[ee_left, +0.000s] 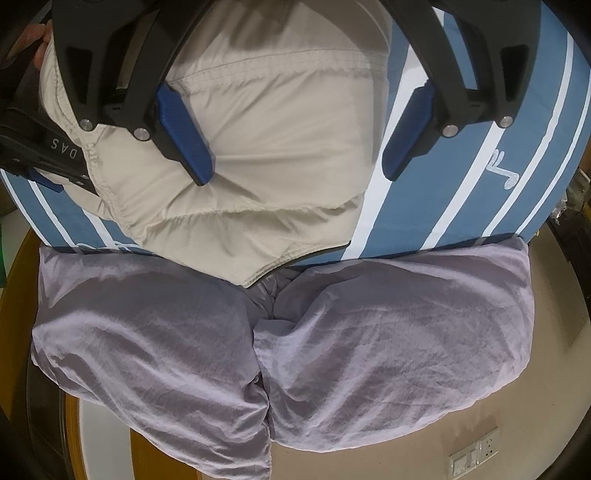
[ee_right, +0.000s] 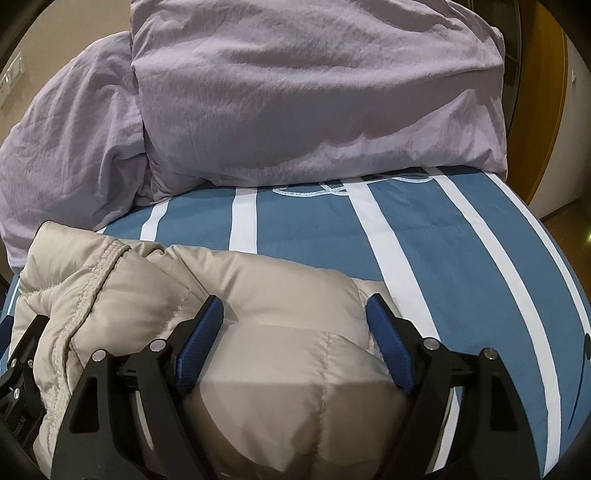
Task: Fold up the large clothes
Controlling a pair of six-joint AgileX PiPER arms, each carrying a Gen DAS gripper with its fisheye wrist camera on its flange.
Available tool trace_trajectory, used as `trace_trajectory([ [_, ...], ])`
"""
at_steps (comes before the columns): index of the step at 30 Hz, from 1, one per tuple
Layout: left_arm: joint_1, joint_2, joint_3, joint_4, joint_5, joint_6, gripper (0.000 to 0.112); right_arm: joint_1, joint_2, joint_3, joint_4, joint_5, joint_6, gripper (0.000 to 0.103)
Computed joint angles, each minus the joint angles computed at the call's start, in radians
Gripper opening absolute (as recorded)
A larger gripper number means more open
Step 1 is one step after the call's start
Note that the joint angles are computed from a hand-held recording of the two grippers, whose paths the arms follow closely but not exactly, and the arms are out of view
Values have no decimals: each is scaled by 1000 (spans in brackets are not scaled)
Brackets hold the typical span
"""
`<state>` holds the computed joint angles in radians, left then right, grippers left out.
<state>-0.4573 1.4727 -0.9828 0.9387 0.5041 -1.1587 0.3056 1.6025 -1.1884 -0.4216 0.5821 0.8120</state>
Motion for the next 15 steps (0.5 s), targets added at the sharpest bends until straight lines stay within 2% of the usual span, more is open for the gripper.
trace_trajectory([
  [9,-1,-3,-2,-8,1,8,94,2,9,3,-21,-7,33,82],
  [12,22,-13,-23,-138,-14,144,93,11,24,-5,-51,11,63,84],
  [15,56,-36,-55,-340,-25,335,93,11,33,-12,-48,23,61,84],
])
